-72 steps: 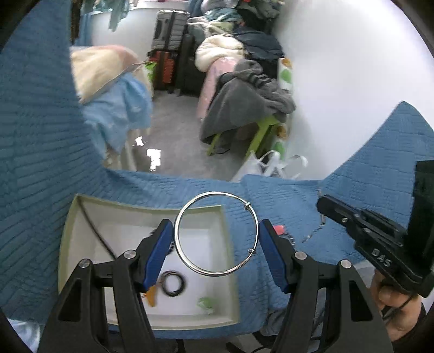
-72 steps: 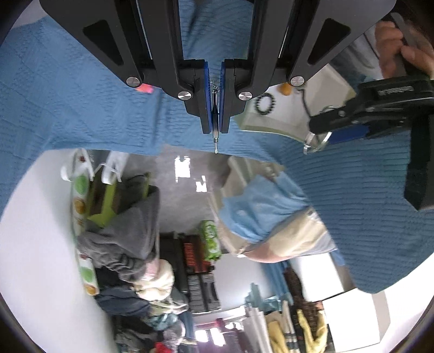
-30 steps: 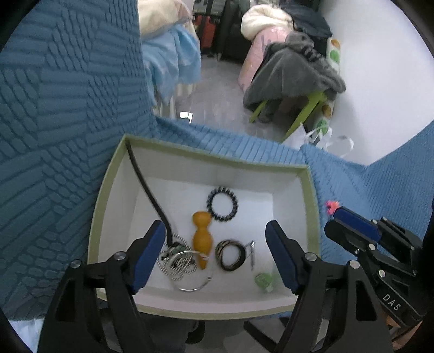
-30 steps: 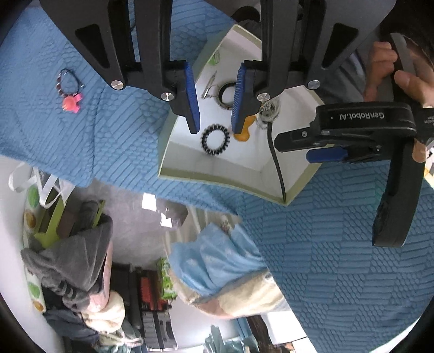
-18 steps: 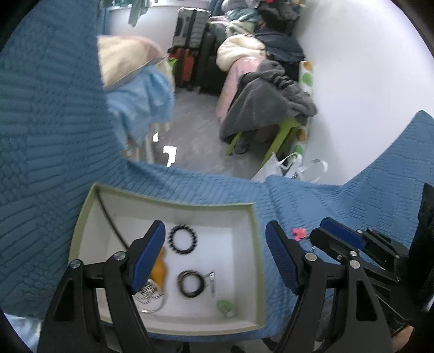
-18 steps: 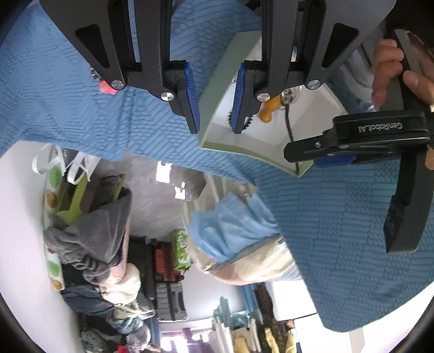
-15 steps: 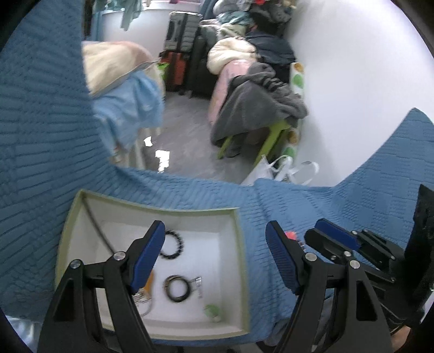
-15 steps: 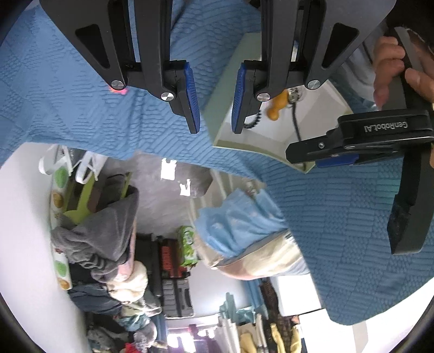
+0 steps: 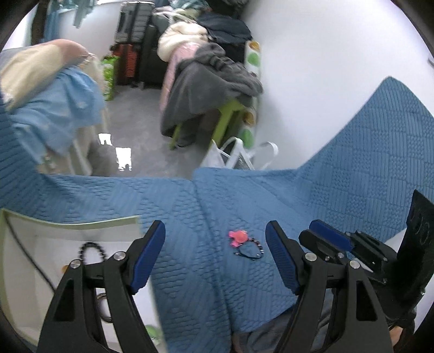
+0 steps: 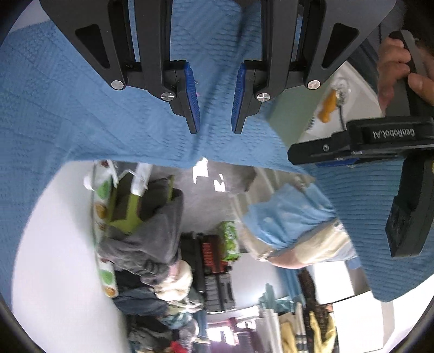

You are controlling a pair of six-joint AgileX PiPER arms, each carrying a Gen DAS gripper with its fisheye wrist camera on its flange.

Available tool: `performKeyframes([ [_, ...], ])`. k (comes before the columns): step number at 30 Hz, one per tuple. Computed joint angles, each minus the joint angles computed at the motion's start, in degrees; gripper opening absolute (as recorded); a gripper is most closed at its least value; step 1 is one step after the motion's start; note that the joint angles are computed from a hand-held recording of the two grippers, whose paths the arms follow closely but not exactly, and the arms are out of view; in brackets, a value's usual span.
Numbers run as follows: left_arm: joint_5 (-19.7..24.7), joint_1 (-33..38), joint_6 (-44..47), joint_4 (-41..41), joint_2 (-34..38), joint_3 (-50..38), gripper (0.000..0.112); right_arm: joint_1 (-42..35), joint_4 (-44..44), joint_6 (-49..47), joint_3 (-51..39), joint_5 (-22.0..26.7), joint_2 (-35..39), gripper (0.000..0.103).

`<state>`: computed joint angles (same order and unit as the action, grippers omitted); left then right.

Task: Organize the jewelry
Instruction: 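Move both open tools to the pink charm bracelet on the blanket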

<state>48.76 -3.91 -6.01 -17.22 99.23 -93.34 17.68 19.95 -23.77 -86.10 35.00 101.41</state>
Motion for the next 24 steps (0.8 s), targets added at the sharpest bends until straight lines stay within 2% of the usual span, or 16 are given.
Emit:
performKeyframes([
  [5,1.9,-2.8,-0.3,-0.8,6.6,-6.1,0.076,-3.6,1.4,-2.1,1.7,-0.1,1.9,0.022],
  [8,4.4,-3.5,0.5,-2.7,11.1,-9.7,0.066,-4.6,1.0,-2.7,1.0,0.4,4.0,0.022],
  [12,8.5,-4.5,-0.5,-3.9,17.4,-14.9,0.060,-6.2,1.6,-4.2,-0.2,1.8,7.9,0.022],
  [16,12.0,-5.8,-1.5,-3.6,23.7,-20.5,0.050,-7.4,2.9,-5.9,-1.5,2.8,11.5,0.022],
  [20,13.2,-6.0,-2.4,-3.5,27.3,-23.0,0.050,-7.9,3.1,-5.9,-4.4,4.5,15.5,0.021],
  [24,12.6,-5.4,-2.1,-4.7,27.8,-22.2,0.050,-7.3,1.6,-5.2,-8.0,5.3,19.1,0.016],
])
